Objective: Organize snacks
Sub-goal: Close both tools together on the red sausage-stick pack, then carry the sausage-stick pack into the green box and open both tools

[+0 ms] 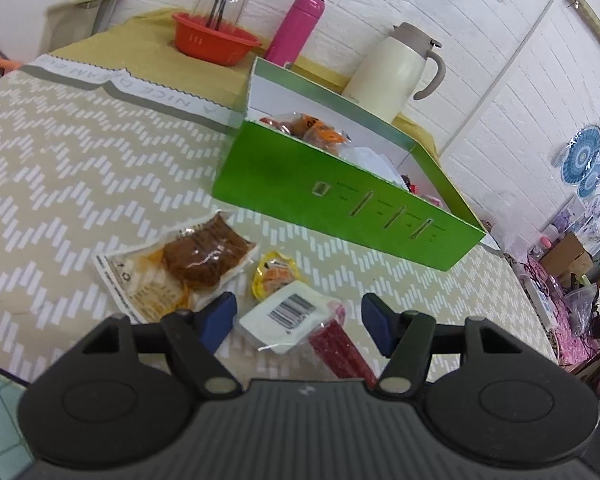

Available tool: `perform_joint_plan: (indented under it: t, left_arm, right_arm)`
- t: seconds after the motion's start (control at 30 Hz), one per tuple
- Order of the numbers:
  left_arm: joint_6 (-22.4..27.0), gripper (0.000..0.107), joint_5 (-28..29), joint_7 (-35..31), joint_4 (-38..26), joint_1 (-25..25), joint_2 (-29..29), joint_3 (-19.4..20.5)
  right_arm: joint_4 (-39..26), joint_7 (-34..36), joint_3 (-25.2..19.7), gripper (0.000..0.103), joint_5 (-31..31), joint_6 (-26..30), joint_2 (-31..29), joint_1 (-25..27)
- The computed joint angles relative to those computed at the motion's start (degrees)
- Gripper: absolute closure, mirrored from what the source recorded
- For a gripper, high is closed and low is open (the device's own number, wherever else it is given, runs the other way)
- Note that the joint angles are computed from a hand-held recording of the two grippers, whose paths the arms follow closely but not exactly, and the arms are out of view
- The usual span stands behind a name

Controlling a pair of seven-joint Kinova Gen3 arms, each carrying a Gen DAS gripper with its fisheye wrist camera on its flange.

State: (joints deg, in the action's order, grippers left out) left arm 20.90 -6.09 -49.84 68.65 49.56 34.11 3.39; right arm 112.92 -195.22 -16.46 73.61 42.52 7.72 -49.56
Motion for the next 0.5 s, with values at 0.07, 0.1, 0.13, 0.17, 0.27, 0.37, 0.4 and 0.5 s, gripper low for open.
perform_joint_plan:
  t: [0.07, 0.1, 0.13, 0.17, 0.27, 0.37, 0.4, 0.5]
  left_arm:
    - [0.6, 0.045, 0.3, -2.6, -0.4, -1.3, 0.2, 2.4]
    - [1.1, 0.060, 0.4, -3.8, -0.8, -1.6, 0.3, 3.2]
    - [0.8, 0.071, 0.9, -5.0, -0.6, -2.1, 0.5, 4.2]
    - [0.4, 0.071, 1.6, -5.3, -0.3, -2.2, 0.3, 4.2]
    - [-0.8, 0.071, 2.0, -5.2, 0.5, -1.4, 0.2, 3.1]
    - [-0.2, 0.073, 2.3, -5.0, 0.3, -1.0, 0.0, 2.6]
    - [-1.3, 0.074, 3.2, -5.0, 1.2, -1.8, -0.3, 3.5]
    - [-4.0, 0.077, 5.2, -6.4, 3.6, -3.4, -1.7, 5.8]
  right_arm:
    - [0.0, 0.1, 0.0, 0.029, 0.1, 0.0, 0.0, 0.0]
    - [0.0, 0.0, 0.0, 0.029, 0.2, 0.1, 0.1, 0.0]
    - [0.1, -0.3, 0.0, 0.028, 0.5, 0.2, 0.1, -0.1]
    - [0.2, -0.6, 0.0, 0.028, 0.7, 0.2, 0.1, -0.1]
    - [0.1, -0.6, -0.2, 0.028, 0.9, 1.0, 0.4, -0.5]
    - [0.1, -1.0, -0.2, 0.029, 1.2, 1.4, 0.5, -0.6]
    - [0.1, -1.0, -0.2, 0.033, 1.3, 1.5, 0.6, -0.7]
    - [0.4, -2.5, -0.4, 0.043, 0.6, 0.7, -0.7, -0.7]
